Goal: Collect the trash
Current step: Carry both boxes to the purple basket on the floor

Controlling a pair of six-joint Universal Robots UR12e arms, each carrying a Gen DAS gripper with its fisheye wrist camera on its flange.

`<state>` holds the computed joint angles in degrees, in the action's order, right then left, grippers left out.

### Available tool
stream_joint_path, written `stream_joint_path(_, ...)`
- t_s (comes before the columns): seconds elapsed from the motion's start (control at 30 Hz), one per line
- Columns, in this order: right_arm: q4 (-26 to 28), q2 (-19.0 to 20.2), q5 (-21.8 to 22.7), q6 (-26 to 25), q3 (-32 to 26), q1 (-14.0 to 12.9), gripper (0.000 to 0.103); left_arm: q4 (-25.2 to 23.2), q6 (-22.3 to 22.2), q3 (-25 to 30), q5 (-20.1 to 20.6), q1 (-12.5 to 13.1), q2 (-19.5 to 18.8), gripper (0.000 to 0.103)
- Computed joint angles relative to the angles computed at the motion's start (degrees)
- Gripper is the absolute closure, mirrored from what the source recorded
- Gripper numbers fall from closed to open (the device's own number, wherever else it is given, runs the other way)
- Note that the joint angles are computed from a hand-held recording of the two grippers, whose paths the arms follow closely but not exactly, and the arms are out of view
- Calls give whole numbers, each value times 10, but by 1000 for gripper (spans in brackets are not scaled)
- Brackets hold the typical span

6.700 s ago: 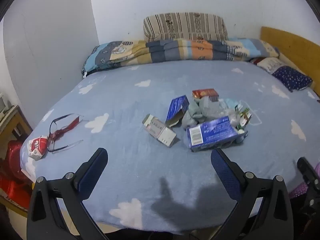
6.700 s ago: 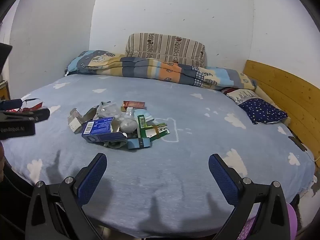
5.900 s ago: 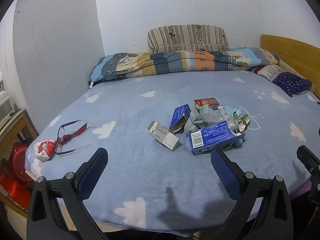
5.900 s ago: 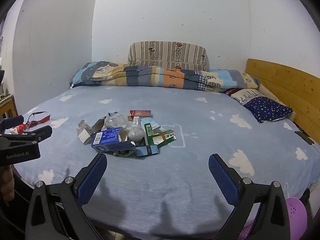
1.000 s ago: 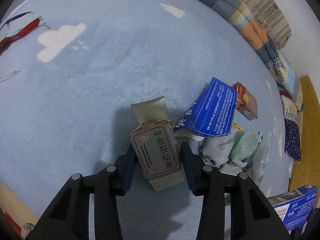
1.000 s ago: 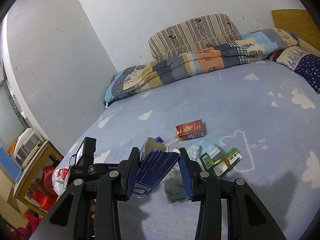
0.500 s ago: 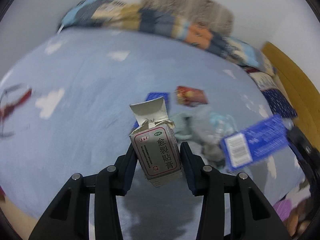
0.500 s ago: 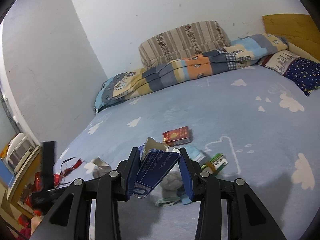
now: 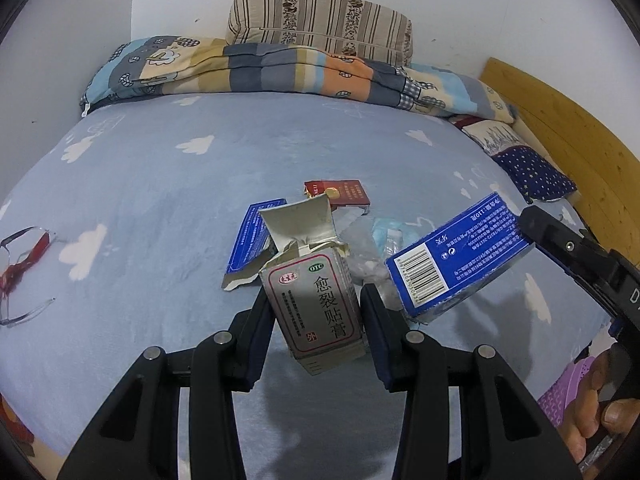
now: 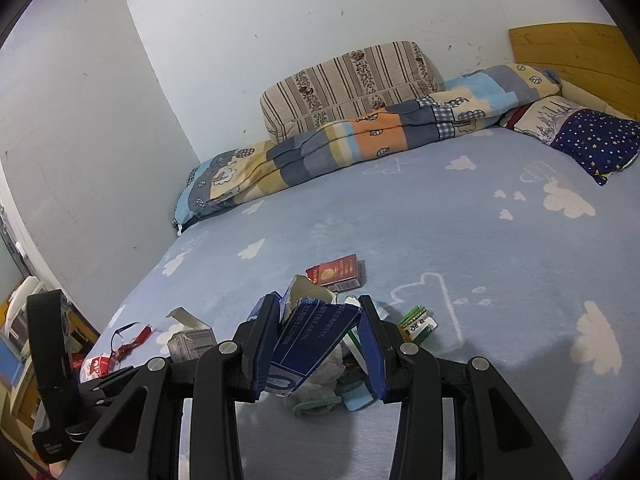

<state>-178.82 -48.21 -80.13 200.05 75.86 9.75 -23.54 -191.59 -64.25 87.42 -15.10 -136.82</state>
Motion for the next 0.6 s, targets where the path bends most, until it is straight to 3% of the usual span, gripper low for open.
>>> stream_joint_path(0.33, -14, -10, -11, 11, 17, -3, 61, 11, 18, 0, -28, -6, 4, 61)
stream_joint_path(0.6, -61, -57, -60, 41, 87, -16, 61, 26, 73, 2, -83, -25, 7, 61)
